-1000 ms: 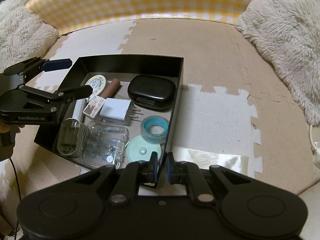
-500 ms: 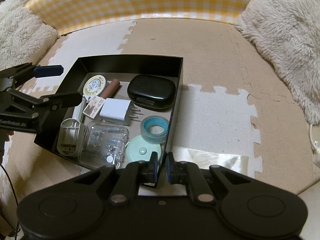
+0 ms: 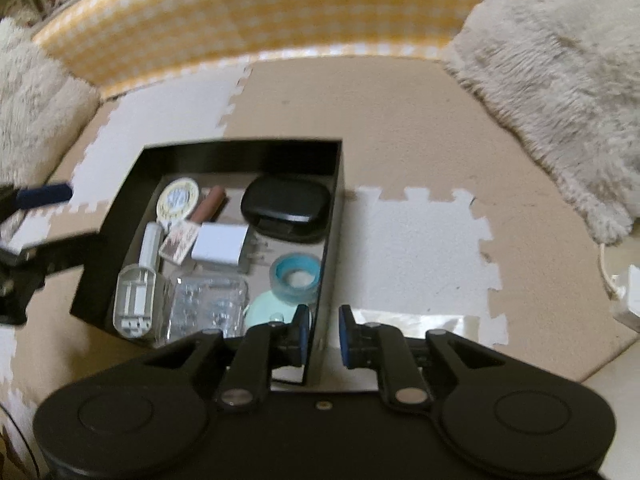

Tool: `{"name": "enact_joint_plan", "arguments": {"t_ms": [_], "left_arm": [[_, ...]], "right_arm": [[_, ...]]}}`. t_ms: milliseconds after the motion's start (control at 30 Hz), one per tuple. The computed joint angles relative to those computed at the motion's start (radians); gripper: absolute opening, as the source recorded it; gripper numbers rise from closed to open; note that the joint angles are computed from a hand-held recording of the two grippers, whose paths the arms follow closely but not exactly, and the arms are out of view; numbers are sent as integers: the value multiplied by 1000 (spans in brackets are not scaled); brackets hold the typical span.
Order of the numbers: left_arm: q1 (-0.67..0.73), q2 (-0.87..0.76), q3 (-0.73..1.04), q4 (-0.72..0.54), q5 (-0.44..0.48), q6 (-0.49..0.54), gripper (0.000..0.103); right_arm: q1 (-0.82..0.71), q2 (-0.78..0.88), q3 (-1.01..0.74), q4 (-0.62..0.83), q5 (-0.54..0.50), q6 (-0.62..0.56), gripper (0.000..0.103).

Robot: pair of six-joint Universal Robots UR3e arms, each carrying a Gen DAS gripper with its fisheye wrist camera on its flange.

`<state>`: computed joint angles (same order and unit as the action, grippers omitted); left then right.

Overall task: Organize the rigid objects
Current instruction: 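Lower the black box onto the floor with right gripper and release it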

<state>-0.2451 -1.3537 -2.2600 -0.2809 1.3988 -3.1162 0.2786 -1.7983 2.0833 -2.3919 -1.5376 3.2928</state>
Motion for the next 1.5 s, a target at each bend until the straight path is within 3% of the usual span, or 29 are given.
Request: {"name": "enact_joint_plan", "arguments": {"t_ms": [167,233,500,733,967,1133,1167,1300,1500], "left_arm": [[-11,110,-13,-63,50,-79,103],[-15,160,-8,-103,66,-105,103],[-44,392,82,-393,121,-182,103],[-202,495,172,-550,316,-300,103],[-429,539,192,-621,534,-418,103],[-742,435,250,-738,891,-643,103],[-774,430,254,-758,925,-670,103],[-854,452,235,-790,967,-742,103],[-968,450,216,-858,1040,-896,103]], "right_arm": [[65,-18,-53,14,-86,117,21],[97,-28,-84,27,-109,159,30],[285,-84,-207,127,-236,261,47],[521,-115,-312,223,-442,387,60],[777,-88,-378,334,-683,546,85],[921,-55,-386,414,-844,705,91],[945,-51,-385,430,-871,740,91],[1024,-32,-377,475,-949,829,101],[1114,6,-376,540,-1032,956,103]]}}
